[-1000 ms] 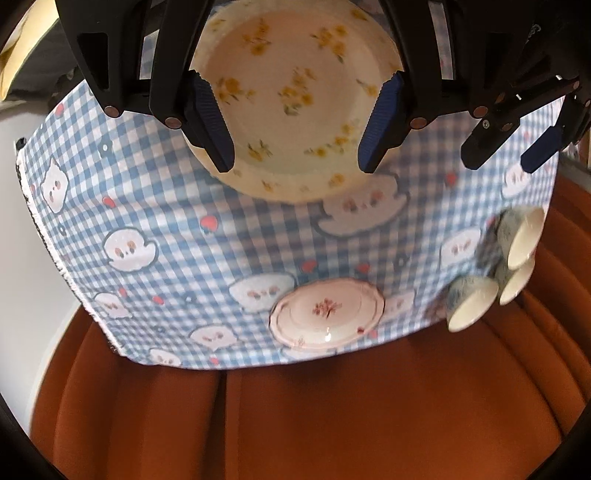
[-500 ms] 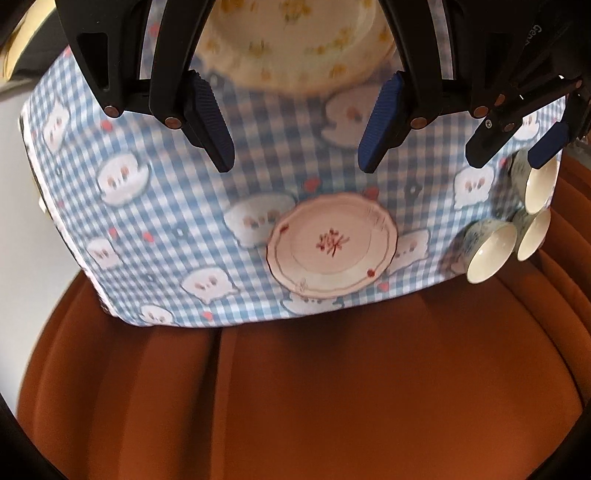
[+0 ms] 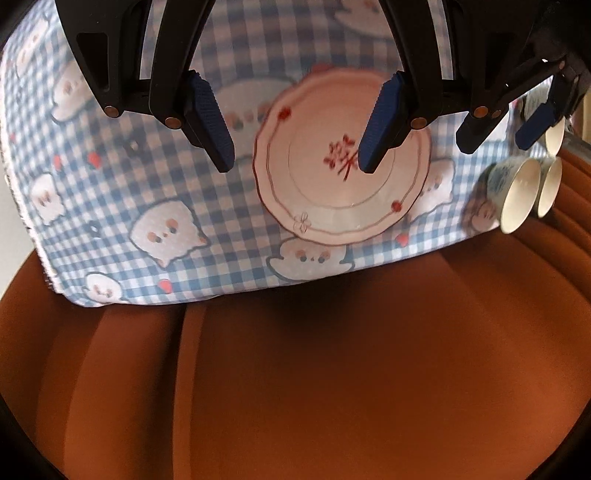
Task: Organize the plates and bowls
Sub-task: 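Move both grippers toward the red-rimmed white plate, then grasp the rim of the red-rimmed white plate with both grippers and lift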
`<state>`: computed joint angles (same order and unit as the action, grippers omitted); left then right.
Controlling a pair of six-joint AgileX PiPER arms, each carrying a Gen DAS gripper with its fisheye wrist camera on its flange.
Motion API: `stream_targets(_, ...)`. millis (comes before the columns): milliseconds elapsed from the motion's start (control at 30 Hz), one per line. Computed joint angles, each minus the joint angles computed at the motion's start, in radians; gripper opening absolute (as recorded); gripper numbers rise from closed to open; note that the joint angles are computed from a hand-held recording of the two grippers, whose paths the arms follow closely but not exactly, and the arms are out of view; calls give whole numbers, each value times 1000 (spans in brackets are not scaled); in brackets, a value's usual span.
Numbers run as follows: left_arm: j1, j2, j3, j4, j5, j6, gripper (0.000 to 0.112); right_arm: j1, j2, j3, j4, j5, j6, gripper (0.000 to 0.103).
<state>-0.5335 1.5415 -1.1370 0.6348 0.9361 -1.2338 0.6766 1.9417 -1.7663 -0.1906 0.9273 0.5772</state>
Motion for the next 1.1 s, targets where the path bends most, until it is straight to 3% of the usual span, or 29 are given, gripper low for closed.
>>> stream_targets(233, 73, 120, -40, -67, -92, 42, 73, -52, 152, -121, 85, -3, -87, 71)
stream_targets(533, 85, 205, -64, -133, -181, 104, 59, -73, 242, -196, 114, 7, -136, 52)
stream_targets(633, 79, 221, -76, -125, -176, 102, 57, -77, 250, -188, 116, 6, -140, 48)
stream_targets(1100, 65, 86, 81, -169, -163, 109, 57, -4, 182, -71, 81, 16, -78, 48)
